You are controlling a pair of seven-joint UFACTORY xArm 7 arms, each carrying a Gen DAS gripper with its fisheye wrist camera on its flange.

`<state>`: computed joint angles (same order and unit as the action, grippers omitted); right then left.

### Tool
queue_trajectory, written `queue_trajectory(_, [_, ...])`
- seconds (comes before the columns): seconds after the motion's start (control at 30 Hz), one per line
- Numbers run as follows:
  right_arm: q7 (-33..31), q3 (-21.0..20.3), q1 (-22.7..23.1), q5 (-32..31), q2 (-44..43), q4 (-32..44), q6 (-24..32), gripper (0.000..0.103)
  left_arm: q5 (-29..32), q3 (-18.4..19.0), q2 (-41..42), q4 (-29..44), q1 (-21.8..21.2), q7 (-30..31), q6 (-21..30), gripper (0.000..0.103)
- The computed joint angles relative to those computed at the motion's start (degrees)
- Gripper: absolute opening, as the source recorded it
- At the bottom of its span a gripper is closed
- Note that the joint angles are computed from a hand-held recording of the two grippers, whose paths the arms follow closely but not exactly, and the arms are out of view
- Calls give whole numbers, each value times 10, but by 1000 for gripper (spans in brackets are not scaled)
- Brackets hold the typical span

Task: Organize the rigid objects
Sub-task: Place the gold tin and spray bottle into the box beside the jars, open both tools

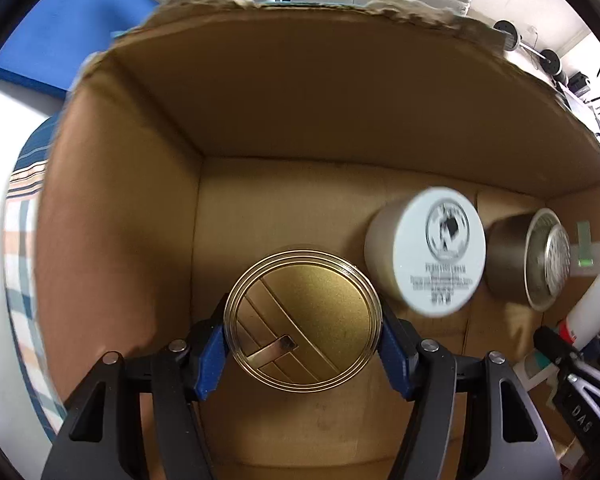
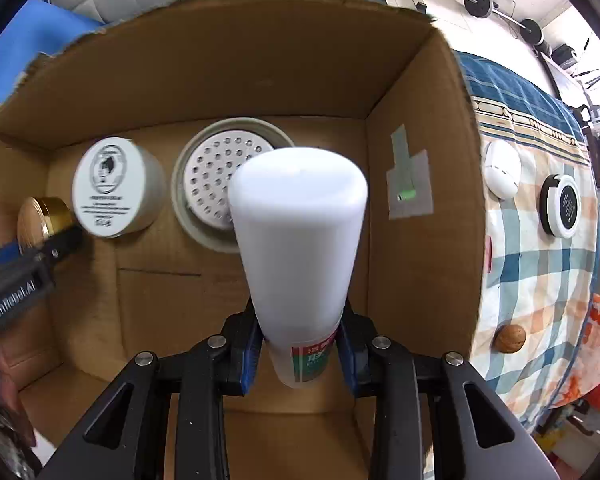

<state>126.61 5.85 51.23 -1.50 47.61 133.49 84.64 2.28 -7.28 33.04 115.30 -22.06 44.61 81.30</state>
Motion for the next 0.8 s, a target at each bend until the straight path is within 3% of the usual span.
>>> queue_trajectory(0.1, [-15,4,-19,10,-21,-54,-31,35,5,0,7,5,-7,-3,-4,63])
queue_trajectory(0.23, [-33,6,-35,8,-34,-78,-27,35,9,0,11,6,-12,-3,-3,63])
queue_trajectory(0.47, [-63,14,-64,7,-87,-179,-101,35,21,0,-9,-27,-14,-2,-15,63])
queue_trajectory(0.63, [-71,22,-82,16,-111,-237,-163,37,32,4,12,12,-22,-7,26,65])
queue_trajectory(0.7, [-88,31,-92,30,-112,-247,-181,38,38,9,32,51,-28,-13,66,66])
queue_trajectory(0.8, [-84,26,-91,23,-126,-266,-217,49,30,12,47,88,-27,-20,107,73])
